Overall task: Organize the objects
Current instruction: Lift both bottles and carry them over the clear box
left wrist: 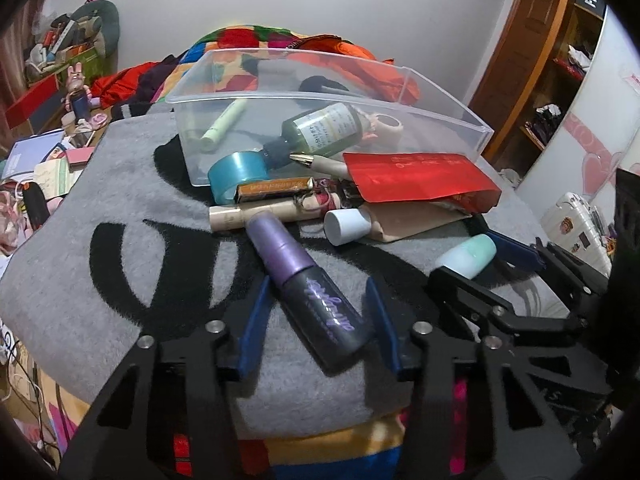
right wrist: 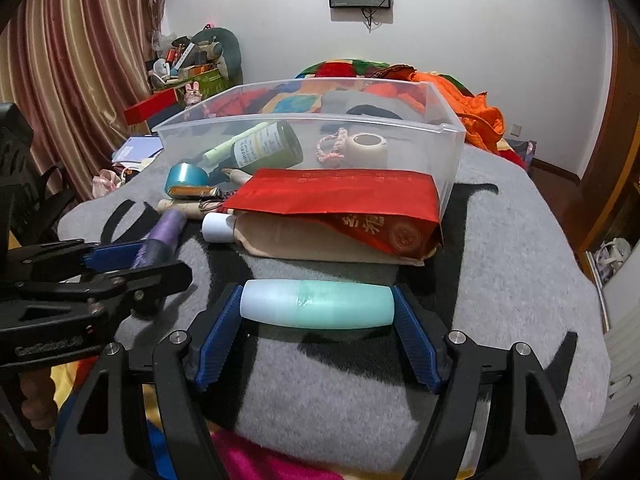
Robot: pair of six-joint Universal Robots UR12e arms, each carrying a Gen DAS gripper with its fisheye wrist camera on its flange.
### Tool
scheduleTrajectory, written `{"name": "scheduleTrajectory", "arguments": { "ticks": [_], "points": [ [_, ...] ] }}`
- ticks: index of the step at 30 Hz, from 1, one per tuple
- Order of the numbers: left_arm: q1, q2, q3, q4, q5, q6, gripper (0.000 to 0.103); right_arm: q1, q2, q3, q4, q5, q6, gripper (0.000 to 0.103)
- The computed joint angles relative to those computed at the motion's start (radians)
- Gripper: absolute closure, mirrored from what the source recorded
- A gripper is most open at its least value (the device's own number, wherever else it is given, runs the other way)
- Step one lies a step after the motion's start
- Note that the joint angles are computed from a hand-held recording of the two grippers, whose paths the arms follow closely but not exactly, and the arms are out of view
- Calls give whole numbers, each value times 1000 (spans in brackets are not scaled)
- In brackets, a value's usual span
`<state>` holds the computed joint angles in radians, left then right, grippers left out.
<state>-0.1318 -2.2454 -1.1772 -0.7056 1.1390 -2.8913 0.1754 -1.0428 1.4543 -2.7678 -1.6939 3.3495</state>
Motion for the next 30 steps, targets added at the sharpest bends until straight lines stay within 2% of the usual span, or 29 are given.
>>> {"name": "scheduleTrajectory", "arguments": {
  "ticks": [1,3,4,9,15,30],
  "points": [
    [1,2,-4,3,-3,-7,61,0,-3,6,-8,2,1,32],
    [6,10,-18,11,-11,-19,75,-1,-6,12,-18,5,1,32],
    [10,14,-23,10,-16,-23,78,-2,-7,14,-21,8,2,32],
    [25,34,-60,27,-45,-48,78,-5,-9,16,-30,22,10,32],
    [28,56,-97,74,-40,-46,78,-2,-15,18,-47,14,6,32],
    [27,70,-90,193,-53,-26,78,2,-28,0,-104,-22,-24,32]
  ]
}}
